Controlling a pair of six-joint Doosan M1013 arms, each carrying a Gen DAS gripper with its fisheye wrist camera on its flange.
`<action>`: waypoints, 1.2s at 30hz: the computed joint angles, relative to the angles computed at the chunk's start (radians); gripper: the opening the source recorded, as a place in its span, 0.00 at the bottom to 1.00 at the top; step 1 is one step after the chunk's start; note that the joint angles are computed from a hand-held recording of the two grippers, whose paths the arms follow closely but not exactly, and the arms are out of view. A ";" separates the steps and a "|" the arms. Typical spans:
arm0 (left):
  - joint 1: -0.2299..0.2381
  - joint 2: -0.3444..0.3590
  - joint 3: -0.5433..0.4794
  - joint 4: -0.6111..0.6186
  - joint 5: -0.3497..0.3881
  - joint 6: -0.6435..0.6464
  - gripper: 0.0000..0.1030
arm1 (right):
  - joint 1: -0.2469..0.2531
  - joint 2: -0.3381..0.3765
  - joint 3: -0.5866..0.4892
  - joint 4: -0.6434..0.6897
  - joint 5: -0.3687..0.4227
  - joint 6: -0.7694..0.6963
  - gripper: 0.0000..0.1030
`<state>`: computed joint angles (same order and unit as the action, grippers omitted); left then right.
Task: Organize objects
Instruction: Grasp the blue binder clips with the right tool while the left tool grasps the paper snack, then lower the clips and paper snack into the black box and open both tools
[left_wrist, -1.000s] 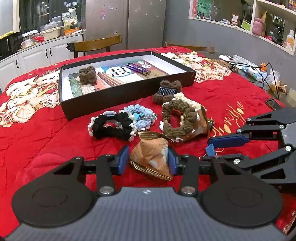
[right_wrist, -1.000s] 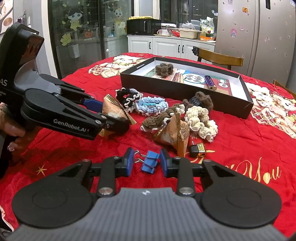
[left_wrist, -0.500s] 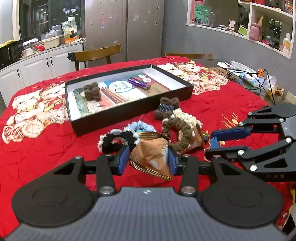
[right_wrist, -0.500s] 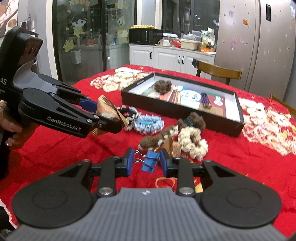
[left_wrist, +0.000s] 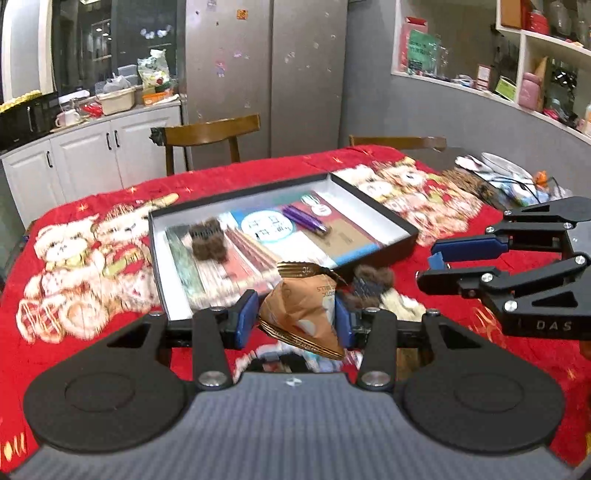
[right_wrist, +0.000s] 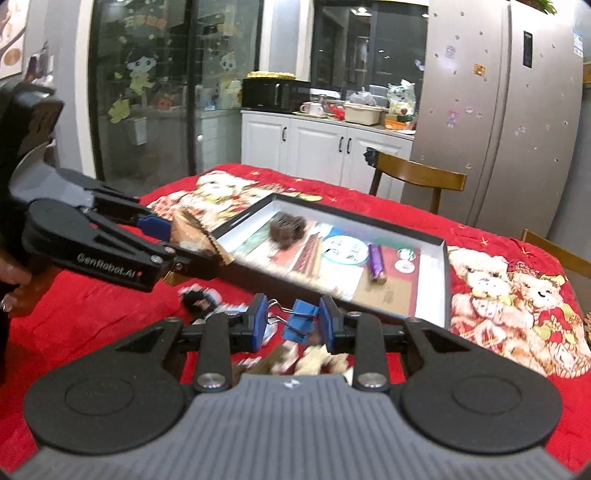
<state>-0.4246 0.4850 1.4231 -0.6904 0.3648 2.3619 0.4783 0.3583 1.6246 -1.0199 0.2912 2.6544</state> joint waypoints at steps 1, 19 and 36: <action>-0.001 0.009 -0.016 0.021 0.002 -0.025 0.49 | -0.006 0.006 -0.010 0.001 0.003 -0.002 0.33; -0.018 0.251 -0.399 0.404 0.142 -0.529 0.49 | -0.121 0.167 -0.236 0.290 0.053 -0.198 0.33; -0.026 0.426 -0.670 0.530 0.311 -0.669 0.49 | -0.171 0.287 -0.383 0.491 0.165 -0.314 0.33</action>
